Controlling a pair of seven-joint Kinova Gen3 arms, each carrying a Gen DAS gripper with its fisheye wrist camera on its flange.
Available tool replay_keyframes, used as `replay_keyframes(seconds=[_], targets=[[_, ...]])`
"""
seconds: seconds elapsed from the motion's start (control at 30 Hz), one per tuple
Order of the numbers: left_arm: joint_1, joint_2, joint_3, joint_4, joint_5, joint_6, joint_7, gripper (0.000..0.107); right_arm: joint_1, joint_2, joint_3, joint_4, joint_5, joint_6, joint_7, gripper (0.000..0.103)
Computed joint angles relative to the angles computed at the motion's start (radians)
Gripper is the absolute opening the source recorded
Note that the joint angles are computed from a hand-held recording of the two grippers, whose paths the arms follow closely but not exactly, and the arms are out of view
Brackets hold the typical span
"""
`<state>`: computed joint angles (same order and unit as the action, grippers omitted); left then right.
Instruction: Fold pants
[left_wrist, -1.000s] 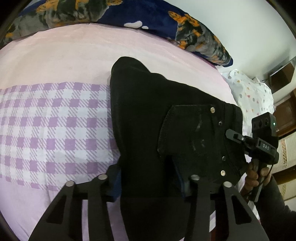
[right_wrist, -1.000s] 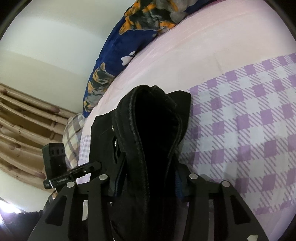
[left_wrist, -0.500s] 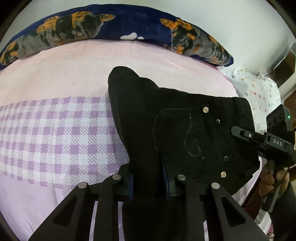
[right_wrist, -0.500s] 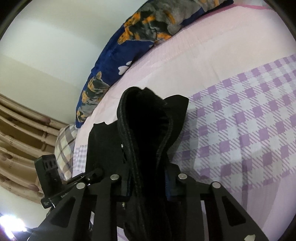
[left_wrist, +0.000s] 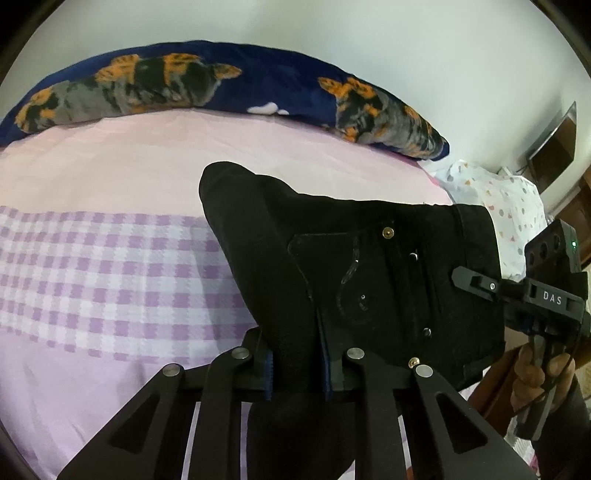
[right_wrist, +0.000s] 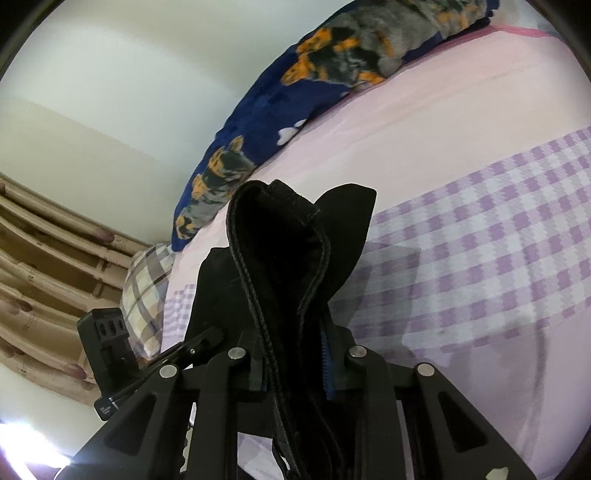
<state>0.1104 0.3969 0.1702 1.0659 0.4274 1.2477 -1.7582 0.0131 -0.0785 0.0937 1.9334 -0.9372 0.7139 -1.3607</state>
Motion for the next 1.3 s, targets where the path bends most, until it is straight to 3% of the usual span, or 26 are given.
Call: replay_keyframes(seconds=[0.57,1.3], targets=[[-0.103,-0.050,-0.043,0.025,0.004,-0.016,-0.035,0.018,-0.053,0.125,-0.099,-0.118,-0.089,-0.039,0.030,0.020],[-0.075,0.170,-0.033,-0.321,-0.098,0.087,0.049,0.018,0.030,0.316,-0.201,-0.346,-0.011,-0.033,-0.066,0.020]])
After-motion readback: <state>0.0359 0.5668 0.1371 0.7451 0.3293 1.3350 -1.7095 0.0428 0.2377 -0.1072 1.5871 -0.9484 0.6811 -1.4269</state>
